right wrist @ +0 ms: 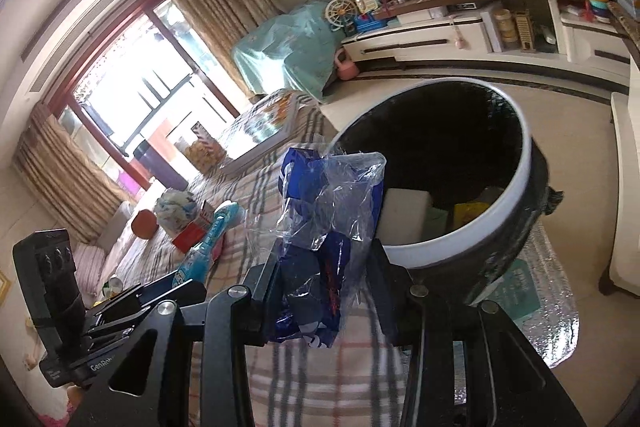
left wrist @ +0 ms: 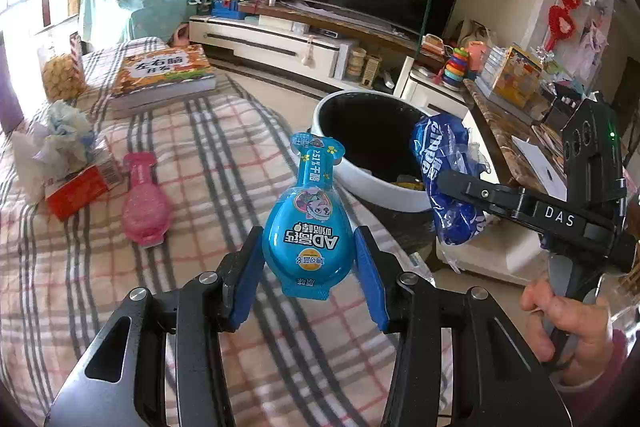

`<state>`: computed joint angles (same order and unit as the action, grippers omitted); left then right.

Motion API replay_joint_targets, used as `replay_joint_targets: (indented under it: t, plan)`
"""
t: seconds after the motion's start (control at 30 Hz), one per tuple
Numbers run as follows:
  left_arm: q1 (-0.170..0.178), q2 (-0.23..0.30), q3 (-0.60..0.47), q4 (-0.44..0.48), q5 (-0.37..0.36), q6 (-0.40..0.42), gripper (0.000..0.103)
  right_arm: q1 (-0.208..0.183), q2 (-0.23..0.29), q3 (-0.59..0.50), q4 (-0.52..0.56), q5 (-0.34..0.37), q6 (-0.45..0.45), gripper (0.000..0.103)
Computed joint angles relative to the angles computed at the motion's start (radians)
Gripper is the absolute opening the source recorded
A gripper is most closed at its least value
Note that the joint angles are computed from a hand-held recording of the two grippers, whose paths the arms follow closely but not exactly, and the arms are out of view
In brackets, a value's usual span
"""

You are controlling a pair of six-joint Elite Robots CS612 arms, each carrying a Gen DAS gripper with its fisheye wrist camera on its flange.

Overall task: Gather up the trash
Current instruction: 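Carry the blue bottle and blue plastic bag over the trash bin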

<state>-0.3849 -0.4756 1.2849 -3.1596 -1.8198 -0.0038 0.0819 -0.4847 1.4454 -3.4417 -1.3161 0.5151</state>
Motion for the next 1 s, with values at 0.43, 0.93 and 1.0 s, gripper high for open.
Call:
replay_joint_targets:
  t: [0.43, 0.93, 1.0]
  plan:
    - [-0.017, 0.012, -0.034, 0.031, 0.001, 0.025, 0.044, -0.021, -0.001, 0.011, -0.029, -0.009, 0.017, 0.040]
    - [-0.043, 0.039, -0.117, 0.080, -0.005, 0.067, 0.044, -0.043, -0.002, -0.012, 0.008, -0.042, -0.005, 0.040]
    - [-0.046, 0.046, -0.134, 0.091, -0.005, 0.068, 0.044, -0.046, -0.002, -0.018, 0.018, -0.044, -0.008, 0.040]
